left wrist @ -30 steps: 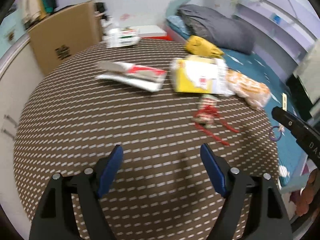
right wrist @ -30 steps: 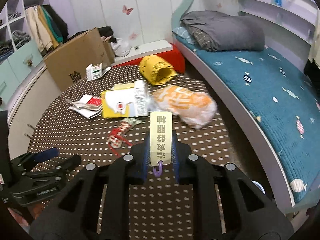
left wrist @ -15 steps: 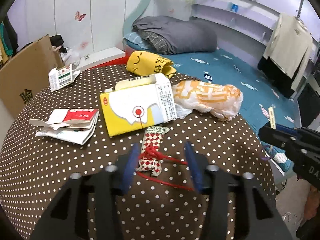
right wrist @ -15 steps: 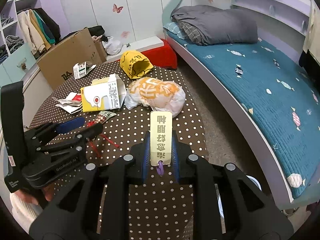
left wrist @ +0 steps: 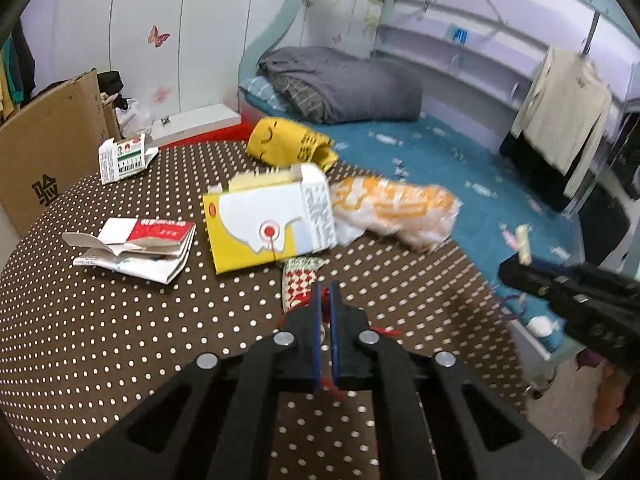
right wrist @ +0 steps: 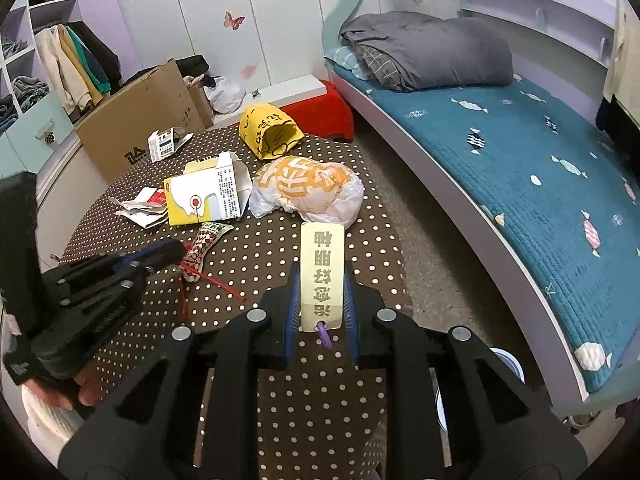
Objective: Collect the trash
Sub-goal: 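Grasp the red-and-white checkered strip with the left tool, then carry the yellow tag and checkered strip with both tools to the bucket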
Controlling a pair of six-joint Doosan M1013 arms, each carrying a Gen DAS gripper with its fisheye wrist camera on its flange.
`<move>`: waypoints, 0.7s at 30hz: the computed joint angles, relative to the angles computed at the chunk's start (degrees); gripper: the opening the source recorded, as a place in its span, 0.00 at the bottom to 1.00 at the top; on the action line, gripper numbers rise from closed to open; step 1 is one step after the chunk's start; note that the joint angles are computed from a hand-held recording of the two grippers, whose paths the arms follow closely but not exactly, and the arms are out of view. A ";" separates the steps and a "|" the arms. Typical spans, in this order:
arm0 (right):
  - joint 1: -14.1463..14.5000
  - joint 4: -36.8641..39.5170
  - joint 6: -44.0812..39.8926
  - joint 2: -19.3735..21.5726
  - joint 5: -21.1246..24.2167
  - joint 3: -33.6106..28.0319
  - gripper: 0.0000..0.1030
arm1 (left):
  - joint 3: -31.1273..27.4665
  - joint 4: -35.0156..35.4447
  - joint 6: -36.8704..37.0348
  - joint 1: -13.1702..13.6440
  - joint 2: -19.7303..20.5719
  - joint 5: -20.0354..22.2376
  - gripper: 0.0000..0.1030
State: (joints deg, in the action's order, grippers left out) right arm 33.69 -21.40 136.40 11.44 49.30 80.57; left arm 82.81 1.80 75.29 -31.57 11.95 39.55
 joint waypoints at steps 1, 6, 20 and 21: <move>0.01 -0.24 0.32 -0.16 0.08 0.13 0.19 | 0.14 -0.42 0.21 0.07 -0.34 -0.48 0.03; 0.21 -1.60 1.96 -1.42 0.09 1.04 0.19 | 0.52 -1.40 1.63 -0.66 -2.10 -2.68 0.03; 1.43 -9.32 9.74 -7.53 1.20 6.31 0.19 | -0.69 -6.20 9.53 -5.91 -2.81 -5.37 0.04; 1.40 -9.85 10.62 -8.11 1.38 6.93 0.19 | -0.85 -6.38 9.87 -6.35 -2.66 -5.40 0.04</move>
State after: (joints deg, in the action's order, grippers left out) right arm 35.10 -31.25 147.02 3.33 50.68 87.50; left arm 81.96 -4.58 85.16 -37.93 9.29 34.15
